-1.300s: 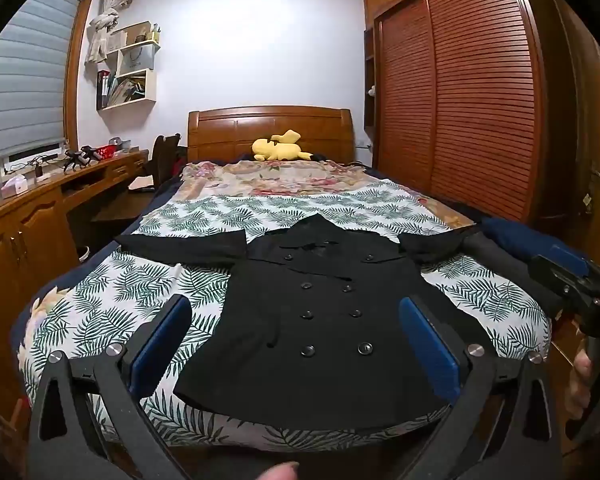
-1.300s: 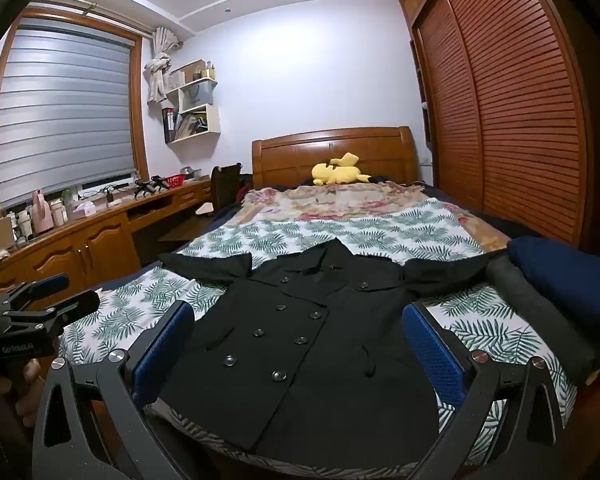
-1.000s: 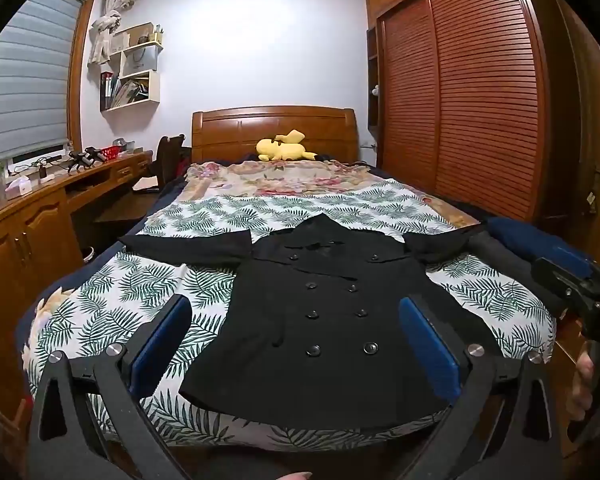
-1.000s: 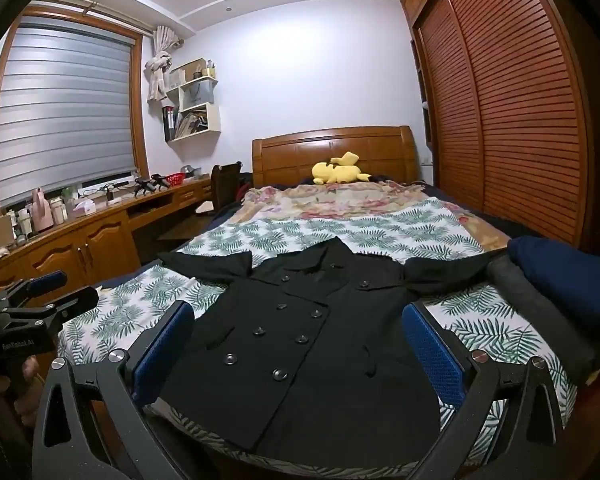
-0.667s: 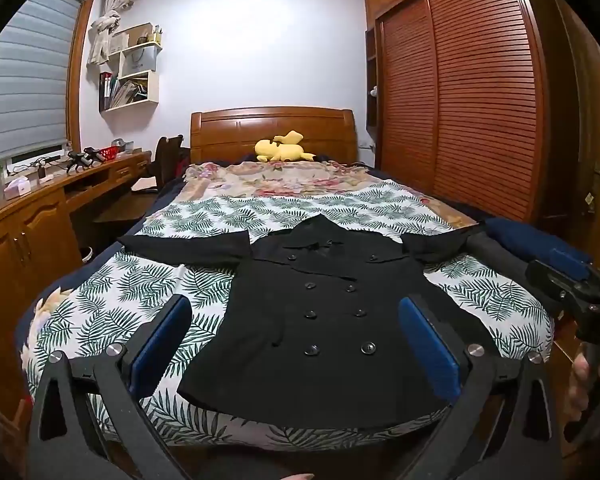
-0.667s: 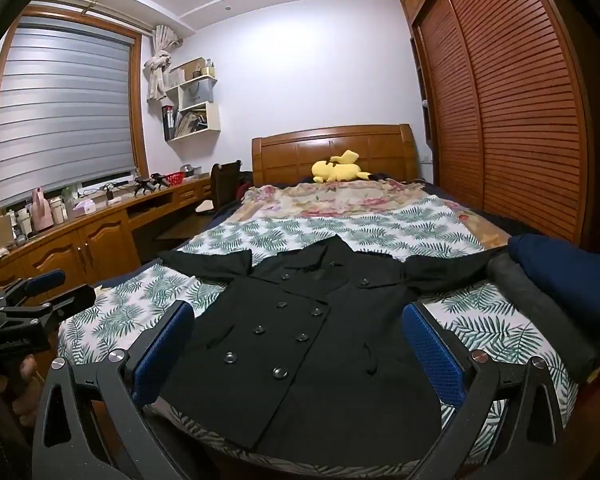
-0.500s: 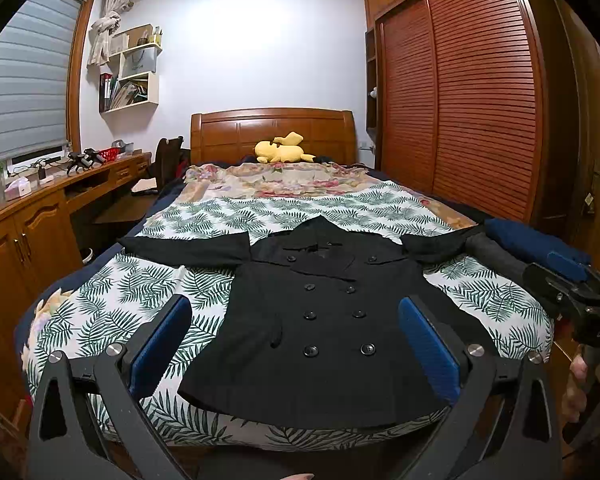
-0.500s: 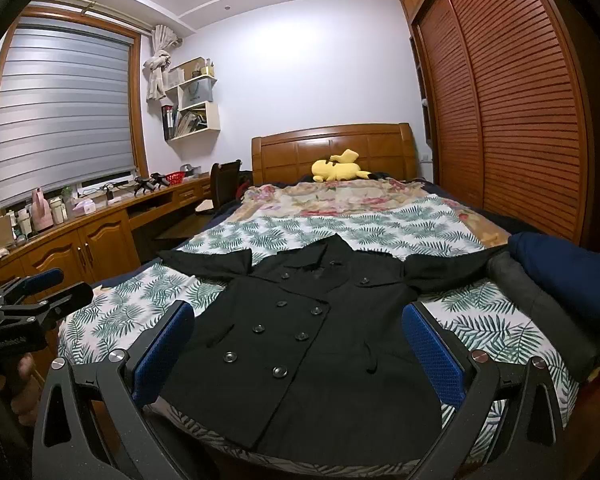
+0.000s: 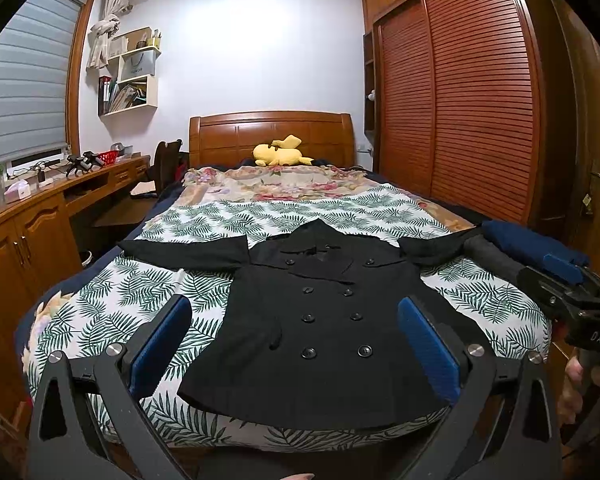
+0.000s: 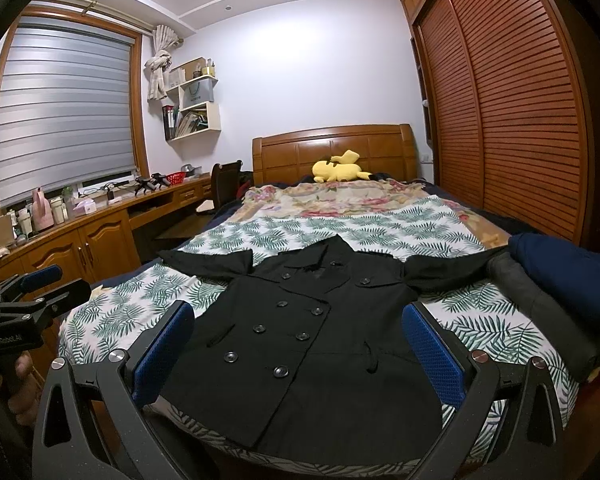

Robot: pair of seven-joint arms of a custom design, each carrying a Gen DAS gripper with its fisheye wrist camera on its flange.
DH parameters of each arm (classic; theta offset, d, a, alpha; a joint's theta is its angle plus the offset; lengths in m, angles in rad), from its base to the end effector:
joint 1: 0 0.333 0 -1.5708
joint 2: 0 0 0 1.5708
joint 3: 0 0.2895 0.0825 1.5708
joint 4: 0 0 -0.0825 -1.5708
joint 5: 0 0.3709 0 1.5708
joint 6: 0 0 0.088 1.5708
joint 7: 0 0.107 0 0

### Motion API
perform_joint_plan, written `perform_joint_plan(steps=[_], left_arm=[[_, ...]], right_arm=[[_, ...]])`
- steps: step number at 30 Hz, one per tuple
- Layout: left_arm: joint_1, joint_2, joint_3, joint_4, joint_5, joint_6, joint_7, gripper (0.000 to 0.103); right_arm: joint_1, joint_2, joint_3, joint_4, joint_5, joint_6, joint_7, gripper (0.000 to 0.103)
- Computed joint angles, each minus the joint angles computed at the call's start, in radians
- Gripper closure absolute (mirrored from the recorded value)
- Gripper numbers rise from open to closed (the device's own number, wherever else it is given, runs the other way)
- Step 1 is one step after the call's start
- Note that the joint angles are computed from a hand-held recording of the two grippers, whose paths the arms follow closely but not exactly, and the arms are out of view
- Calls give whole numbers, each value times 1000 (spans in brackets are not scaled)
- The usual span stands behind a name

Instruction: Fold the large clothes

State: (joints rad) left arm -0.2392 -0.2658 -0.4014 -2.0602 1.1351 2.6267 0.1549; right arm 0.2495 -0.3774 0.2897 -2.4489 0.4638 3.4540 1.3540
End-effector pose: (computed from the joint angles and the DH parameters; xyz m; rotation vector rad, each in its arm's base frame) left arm 0.3955 -0.3477 0.5976 -1.4410 1.5392 -1.0636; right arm 0.4073 0.2028 0.5801 -1.4783 1.1287 -0.8006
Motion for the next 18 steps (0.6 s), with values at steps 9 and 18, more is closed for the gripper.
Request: perform_joint_plan(steps=[9,18], left_arm=[[1,-1,0,-2,1,2,-1,0],[0,-1,2,-3,1,4,-1,0]], right_arm=[[0,0,-2,-1,-4,0,3,0],[6,1,-10,-1,-10,-1,7,0]])
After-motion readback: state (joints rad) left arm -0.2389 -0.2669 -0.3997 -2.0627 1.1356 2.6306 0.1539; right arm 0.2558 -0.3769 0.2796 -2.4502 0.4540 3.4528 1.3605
